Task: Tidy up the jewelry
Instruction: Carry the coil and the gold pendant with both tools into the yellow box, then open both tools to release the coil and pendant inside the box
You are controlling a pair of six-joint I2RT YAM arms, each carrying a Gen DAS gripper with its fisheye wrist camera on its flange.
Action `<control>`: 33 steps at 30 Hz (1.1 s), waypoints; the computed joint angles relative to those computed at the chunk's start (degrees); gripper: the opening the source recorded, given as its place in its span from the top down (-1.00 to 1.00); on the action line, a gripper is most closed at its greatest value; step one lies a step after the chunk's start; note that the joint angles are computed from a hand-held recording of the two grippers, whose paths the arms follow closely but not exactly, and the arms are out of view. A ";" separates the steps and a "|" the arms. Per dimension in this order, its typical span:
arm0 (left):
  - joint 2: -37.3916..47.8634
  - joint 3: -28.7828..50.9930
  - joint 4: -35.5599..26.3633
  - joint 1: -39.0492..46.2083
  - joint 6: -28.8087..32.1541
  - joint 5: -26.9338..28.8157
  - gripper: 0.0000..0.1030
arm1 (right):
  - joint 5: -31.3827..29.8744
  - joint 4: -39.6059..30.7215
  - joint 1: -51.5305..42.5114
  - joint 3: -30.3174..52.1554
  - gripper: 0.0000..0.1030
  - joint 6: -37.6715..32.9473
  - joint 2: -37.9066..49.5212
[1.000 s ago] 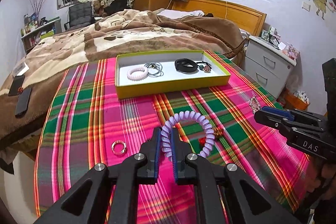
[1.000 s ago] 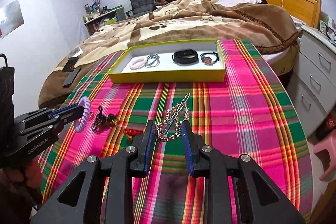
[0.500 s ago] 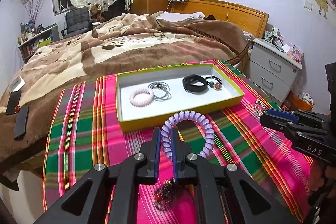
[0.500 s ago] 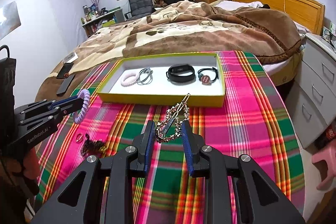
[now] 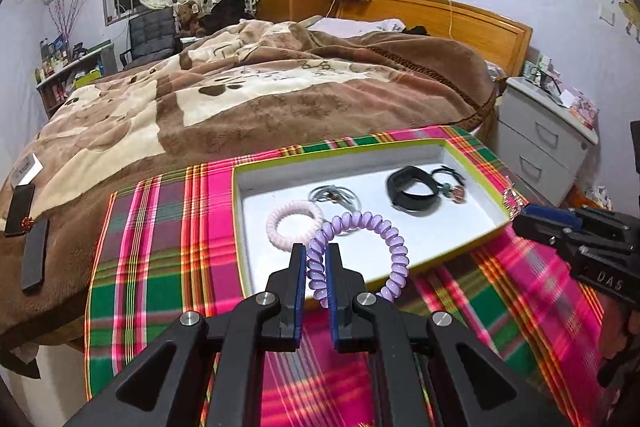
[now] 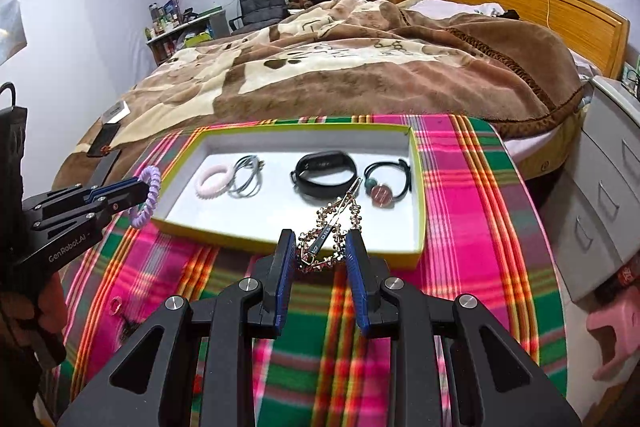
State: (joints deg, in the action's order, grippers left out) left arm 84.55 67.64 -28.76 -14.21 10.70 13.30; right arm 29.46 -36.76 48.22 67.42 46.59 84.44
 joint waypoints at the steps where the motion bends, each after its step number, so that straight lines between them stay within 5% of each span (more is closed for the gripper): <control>1: 0.98 0.53 0.35 0.10 0.06 -0.21 0.82 | -0.69 0.48 -1.04 0.11 0.49 -0.79 0.35; 15: 14.06 7.43 2.18 0.74 0.31 -3.12 0.82 | -8.38 6.56 -10.55 -1.24 0.49 -5.02 5.50; 33: 17.23 8.60 2.00 -1.54 1.48 -5.55 0.81 | -10.63 6.95 -13.19 -0.07 0.48 -6.69 9.10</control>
